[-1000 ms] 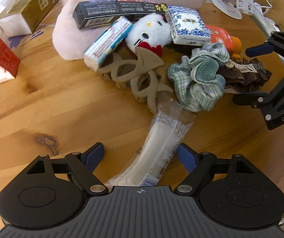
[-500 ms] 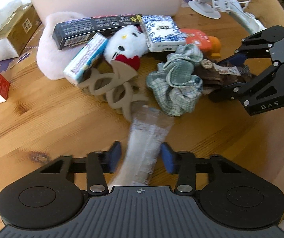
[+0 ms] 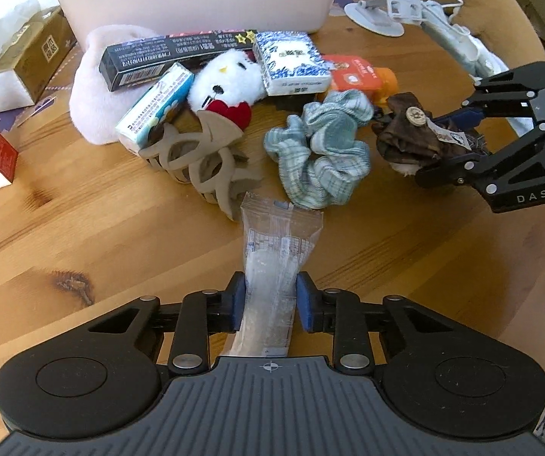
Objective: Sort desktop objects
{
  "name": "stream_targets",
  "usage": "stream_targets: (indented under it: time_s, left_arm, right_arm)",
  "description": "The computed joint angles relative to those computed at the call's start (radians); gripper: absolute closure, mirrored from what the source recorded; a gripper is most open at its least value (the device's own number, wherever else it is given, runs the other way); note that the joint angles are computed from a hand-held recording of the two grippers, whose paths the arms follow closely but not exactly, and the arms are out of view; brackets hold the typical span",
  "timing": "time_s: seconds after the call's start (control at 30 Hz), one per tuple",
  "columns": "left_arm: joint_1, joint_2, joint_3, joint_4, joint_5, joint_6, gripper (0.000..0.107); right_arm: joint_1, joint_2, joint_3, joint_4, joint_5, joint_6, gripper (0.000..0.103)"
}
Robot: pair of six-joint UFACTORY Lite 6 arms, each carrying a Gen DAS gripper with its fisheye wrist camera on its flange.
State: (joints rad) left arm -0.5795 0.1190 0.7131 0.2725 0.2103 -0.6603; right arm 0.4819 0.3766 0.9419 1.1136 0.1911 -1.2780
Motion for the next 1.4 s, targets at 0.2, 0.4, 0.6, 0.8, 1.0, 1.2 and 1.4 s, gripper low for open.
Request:
stream_targets:
  time_s: [0.2,0.4,0.6,0.8,1.0,1.2,1.4]
  left_arm:
    - [-0.049,-0.054,-0.008,0.099,0.028,-0.137,0.079]
    - [-0.082,-0.106,-0.005,0.17,0.063,-0.234,0.079]
    - [-0.098,-0.148,0.006,0.208,0.102,-0.289,0.08]
    - [-0.097,-0.172,0.029,0.235,0.135,-0.301,0.08]
    - [-0.06,-0.213,0.055,0.224,0.153,-0.255,0.08]
    - [0.023,-0.224,0.123,0.165,0.172,-0.106,0.08]
    - [0.126,-0.196,0.221,0.099,0.174,0.066,0.08]
  right_arm:
    - [-0.027,-0.142,-0.113,0.155,0.006,-0.144,0.055]
    - [-0.06,-0.258,-0.181,0.169,0.018,-0.168,0.055]
    - [-0.108,-0.333,-0.205,0.167,0.042,-0.166,0.055]
    - [-0.155,-0.361,-0.198,0.211,0.043,-0.204,0.055]
    - [-0.199,-0.37,-0.162,0.192,0.047,-0.183,0.055]
    - [-0.216,-0.352,-0.105,0.194,0.044,-0.172,0.055]
    - [-0.207,-0.285,0.003,0.129,0.036,-0.091,0.055]
